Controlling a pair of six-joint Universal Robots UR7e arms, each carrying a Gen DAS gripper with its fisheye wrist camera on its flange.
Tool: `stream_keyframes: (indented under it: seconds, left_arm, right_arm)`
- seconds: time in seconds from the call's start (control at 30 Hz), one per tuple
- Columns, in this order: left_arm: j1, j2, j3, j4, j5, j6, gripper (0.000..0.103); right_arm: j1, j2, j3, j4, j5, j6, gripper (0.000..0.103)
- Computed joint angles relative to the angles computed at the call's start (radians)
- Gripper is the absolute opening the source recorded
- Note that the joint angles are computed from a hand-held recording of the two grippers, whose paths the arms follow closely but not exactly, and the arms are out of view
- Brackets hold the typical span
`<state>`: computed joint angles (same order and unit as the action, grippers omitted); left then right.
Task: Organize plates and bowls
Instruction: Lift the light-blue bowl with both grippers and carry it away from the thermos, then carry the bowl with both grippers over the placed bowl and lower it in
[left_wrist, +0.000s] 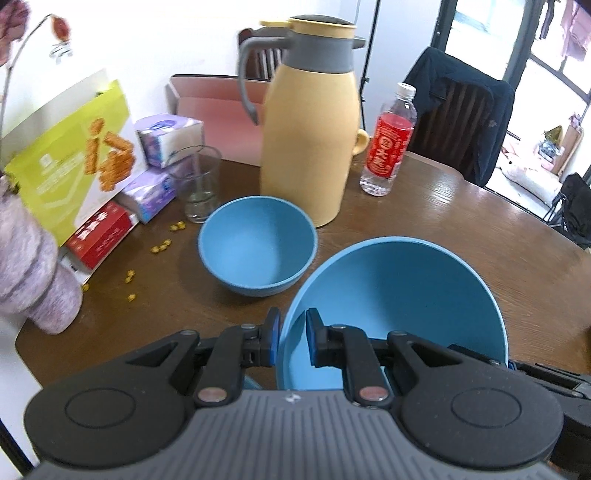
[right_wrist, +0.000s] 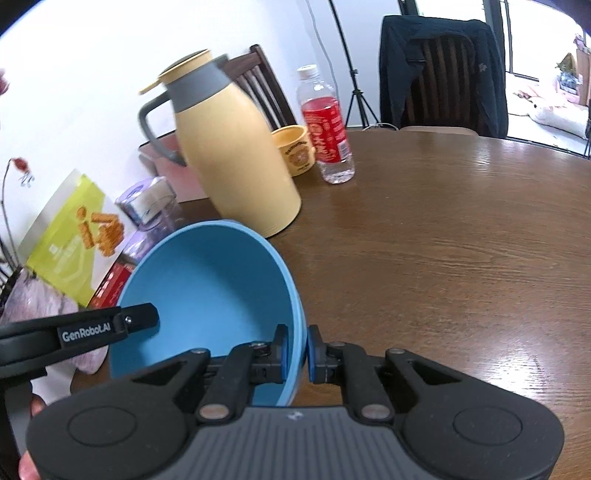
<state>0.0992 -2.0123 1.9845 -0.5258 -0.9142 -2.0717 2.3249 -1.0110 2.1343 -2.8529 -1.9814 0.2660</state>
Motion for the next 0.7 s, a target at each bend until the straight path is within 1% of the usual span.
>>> stream_keyframes:
  seconds: [0.27, 0.7]
  left_arm:
    - [-0.112, -0.045, 0.001, 0.111, -0.120, -0.138, 0.016]
    - [-0.241, -0.098, -0.011, 0.245, -0.282, -0.284, 0.016]
  right_arm:
    - [0.036, 0.008, -0.003, 0.027, 0.027, -0.006, 0.010]
    - [0.078, 0.054, -0.037, 0.066, 0.080, -0.011, 0.010]
